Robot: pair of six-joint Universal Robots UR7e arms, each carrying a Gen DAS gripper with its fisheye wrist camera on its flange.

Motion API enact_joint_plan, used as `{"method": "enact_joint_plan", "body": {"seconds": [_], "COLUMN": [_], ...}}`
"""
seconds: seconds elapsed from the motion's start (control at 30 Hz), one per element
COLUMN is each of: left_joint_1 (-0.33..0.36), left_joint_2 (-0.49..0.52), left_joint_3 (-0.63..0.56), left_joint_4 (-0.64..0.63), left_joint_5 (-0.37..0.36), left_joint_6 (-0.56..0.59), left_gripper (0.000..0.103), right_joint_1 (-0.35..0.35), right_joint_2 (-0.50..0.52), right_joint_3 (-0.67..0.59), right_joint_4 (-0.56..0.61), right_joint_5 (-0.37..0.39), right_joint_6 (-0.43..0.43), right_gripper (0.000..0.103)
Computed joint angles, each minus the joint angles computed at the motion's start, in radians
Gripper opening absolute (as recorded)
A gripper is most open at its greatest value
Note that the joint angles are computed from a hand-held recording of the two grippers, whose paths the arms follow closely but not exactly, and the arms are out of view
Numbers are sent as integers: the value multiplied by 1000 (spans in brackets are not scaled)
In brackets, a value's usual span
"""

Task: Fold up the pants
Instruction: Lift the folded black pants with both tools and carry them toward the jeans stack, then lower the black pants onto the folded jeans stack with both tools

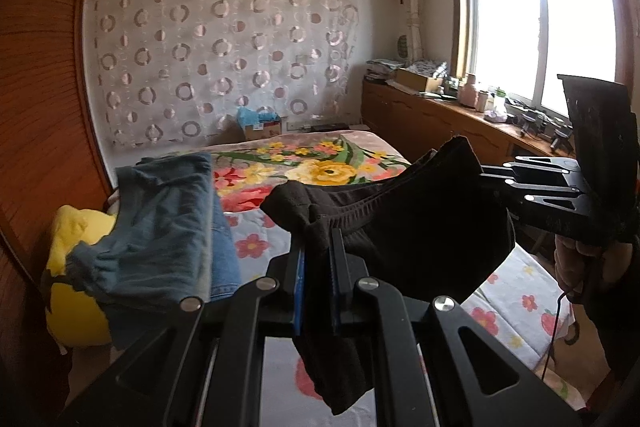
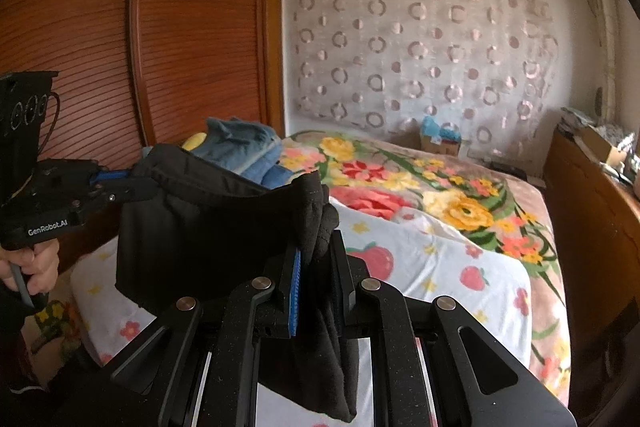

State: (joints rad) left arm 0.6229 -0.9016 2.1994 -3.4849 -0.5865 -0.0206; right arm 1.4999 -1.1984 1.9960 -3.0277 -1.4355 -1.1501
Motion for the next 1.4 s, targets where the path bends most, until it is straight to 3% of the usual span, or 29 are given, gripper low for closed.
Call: {"method": "enact_joint_plan", "body": {"seconds": [0.73, 0.9, 1.17, 1.4], "left_joint_1": [109, 127, 149, 196], "left_joint_2": [-50, -39, -44, -56], "left_joint_3": [-91, -81, -47, -11], "left_joint_4": [-110, -180, -299, -270], "left_joint_5": [92, 98, 128, 118], "left_joint_6": [191, 217, 209, 108], "left_gripper": [7, 7, 7, 7], "right_joint_1": [167, 202, 245, 281], "right_joint_2": [307, 376, 489, 599], "right_joint_3": [-322, -424, -527, -630], "right_joint_4": [36, 116, 164, 241], "right_joint_5": [42, 44, 26, -20], "right_joint_6": [-19, -28, -63, -67], "right_gripper": [10, 10, 10, 10]}}
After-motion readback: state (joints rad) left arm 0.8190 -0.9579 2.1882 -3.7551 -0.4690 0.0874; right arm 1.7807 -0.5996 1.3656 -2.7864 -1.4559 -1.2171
